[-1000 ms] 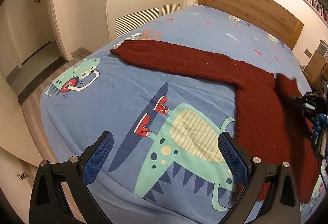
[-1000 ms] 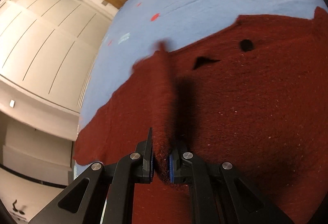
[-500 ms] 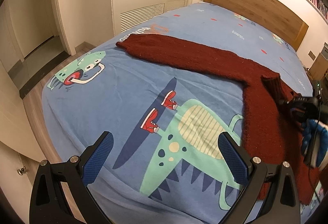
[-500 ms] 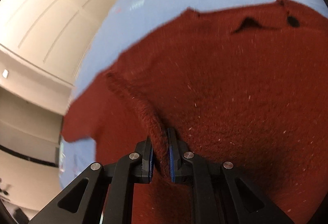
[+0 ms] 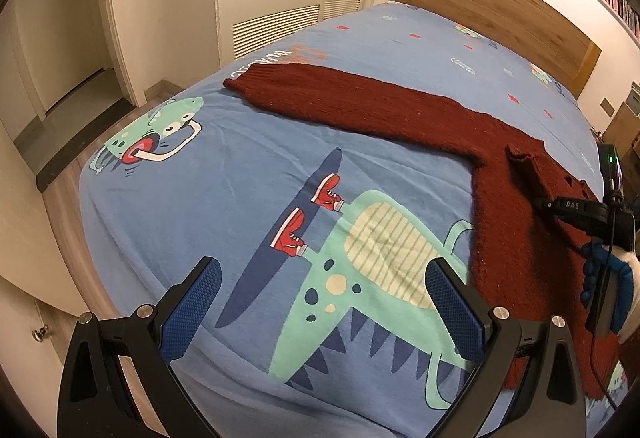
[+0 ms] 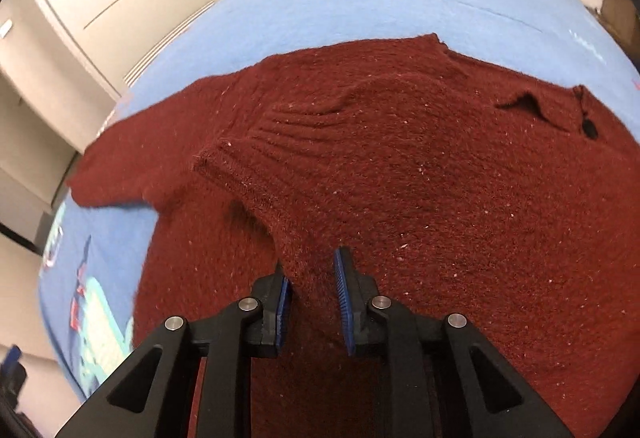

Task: Fold small clothes
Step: 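Lay the sleeve on the sweater front and open the right tool, then raise the right tool away from the sweater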

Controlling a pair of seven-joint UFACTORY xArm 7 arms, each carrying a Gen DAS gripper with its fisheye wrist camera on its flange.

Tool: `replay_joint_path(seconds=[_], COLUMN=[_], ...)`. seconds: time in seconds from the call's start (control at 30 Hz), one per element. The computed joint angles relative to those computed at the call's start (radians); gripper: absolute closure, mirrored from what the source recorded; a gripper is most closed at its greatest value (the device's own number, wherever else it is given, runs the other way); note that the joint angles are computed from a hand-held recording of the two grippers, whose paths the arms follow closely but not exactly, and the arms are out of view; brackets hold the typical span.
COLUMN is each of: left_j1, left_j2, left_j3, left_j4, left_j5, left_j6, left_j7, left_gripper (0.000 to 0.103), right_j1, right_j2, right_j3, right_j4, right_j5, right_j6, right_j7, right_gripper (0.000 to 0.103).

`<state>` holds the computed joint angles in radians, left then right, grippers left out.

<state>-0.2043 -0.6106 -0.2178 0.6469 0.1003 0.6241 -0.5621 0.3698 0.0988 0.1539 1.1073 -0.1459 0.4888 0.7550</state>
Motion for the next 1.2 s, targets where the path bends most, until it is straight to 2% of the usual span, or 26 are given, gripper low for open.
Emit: replay_joint_path(seconds=[0.13,0.3,0.43,0.6,0.7,0.83,0.93,1.0,1.1,1.2], left_j1=[0.001,-0.001,0.004,0.014,0.015,0.019,0.019,0.012,-0.002,-0.007], left_j2=[-0.005,-0.011,-0.013,-0.014,-0.013,-0.012,-0.007,-0.003,0.002,0.013], left_j3=[0.003,0.004,0.006,0.001,0.0,-0.002,-0.001,0.007,0.019,0.027], left_j4=[-0.004,-0.008,-0.012,-0.015,-0.015,-0.015,-0.014,-0.012,-0.008,-0.003], left_j5=[-0.002,-0.001,-0.004,0.002,0.006,0.015,0.017,0.009,-0.004,-0.018], left_j6=[0.001,0.002,0.003,0.004,0.006,-0.002,-0.01,-0.013,-0.015,-0.01], left_j7=[-0.005,0.002,-0.005,-0.023,-0.026,-0.029,-0.028,-0.02,0.004,0.02], left_gripper=[0.003,0.003,0.003,0.003,0.003,0.003,0.003,0.003,0.003,0.003], right_j1=[0.005,0.015,0.024,0.043,0.038,0.023,0.015,0.002,-0.02,-0.032], right_j2=[0.004,0.042,0.003,0.021,0.017,-0.029,-0.069,-0.076,-0.072,-0.04], right_j3=[0.004,-0.002,0.007,0.012,0.021,0.026,0.005,-0.006,-0.014,-0.018], right_j4=[0.005,0.053,0.015,0.03,0.027,-0.021,-0.051,-0.044,-0.03,-0.002], right_j5=[-0.011,-0.029,-0.029,-0.062,-0.013,0.071,-0.031,-0.163,-0.276,-0.31], right_j6=[0.004,0.009,0.004,0.023,0.001,-0.069,-0.08,-0.02,0.076,0.144], right_j7=[-0.035,-0.025,-0.045,-0.036,-0.078,-0.139,-0.031,0.088,0.218,0.263], right_gripper=[0.085,0.087,0.086,0.078,0.069,0.068,0.068,0.068,0.068,0.068])
